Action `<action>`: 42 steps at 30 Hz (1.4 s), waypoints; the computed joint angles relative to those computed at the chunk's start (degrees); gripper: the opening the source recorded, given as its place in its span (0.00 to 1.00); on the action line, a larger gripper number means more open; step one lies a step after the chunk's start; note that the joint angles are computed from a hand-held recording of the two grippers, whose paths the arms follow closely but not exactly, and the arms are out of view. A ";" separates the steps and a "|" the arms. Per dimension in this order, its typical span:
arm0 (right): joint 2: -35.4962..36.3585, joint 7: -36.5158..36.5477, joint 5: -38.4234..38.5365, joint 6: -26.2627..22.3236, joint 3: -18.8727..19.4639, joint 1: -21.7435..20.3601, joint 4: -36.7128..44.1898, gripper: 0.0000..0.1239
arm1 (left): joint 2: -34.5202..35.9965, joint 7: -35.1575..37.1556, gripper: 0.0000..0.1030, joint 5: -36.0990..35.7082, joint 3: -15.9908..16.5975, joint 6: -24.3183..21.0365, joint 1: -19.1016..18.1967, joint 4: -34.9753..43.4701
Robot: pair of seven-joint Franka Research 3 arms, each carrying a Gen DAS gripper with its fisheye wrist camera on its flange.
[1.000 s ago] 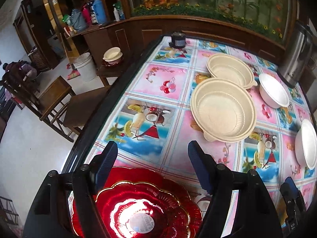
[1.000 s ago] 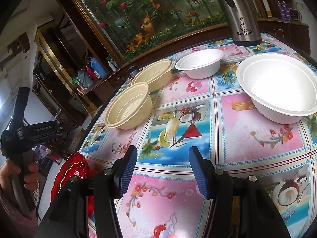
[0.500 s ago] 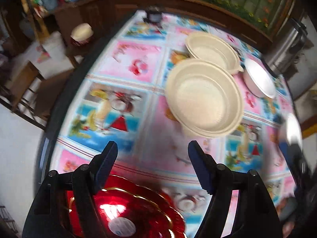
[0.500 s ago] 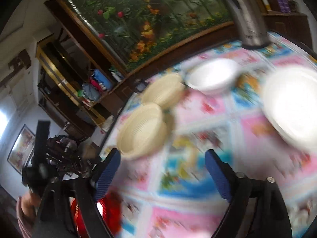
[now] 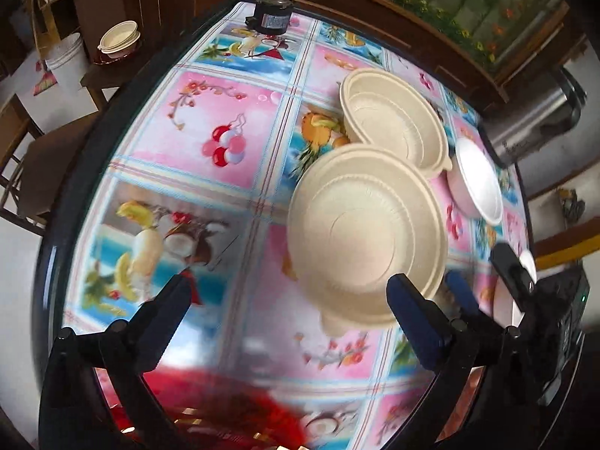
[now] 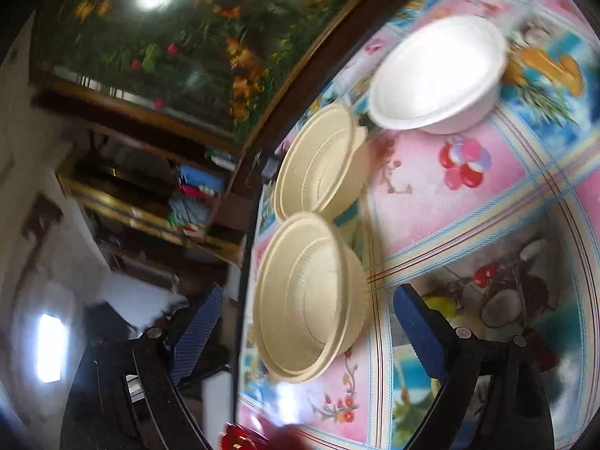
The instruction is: Organize plates and bowls
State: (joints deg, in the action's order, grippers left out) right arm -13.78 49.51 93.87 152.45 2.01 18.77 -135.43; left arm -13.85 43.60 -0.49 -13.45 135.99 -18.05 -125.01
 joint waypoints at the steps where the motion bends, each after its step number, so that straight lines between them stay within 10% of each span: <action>1: 0.30 -0.03 0.12 -0.92 -0.42 -0.17 0.08 0.76 | 1.19 -0.37 1.00 0.45 -0.28 -0.13 0.05 0.85; 17: 3.41 7.07 -4.73 -5.13 -0.68 -1.80 1.24 0.74 | 11.25 -6.16 1.00 11.34 -2.35 -16.59 -0.22 13.08; 25: 4.02 5.78 -2.76 -9.08 -0.97 -2.32 1.66 0.57 | 8.73 -6.55 0.98 9.40 -1.63 -12.94 0.00 10.12; 32: 4.55 6.82 -5.20 -7.58 -0.14 -1.80 2.21 0.31 | 7.65 -5.28 0.44 8.23 -1.38 -9.74 0.29 8.24; 42: 4.60 8.24 -8.20 -3.55 0.42 -0.91 2.25 0.09 | 7.80 -4.60 0.13 9.15 -2.00 -8.00 0.00 8.14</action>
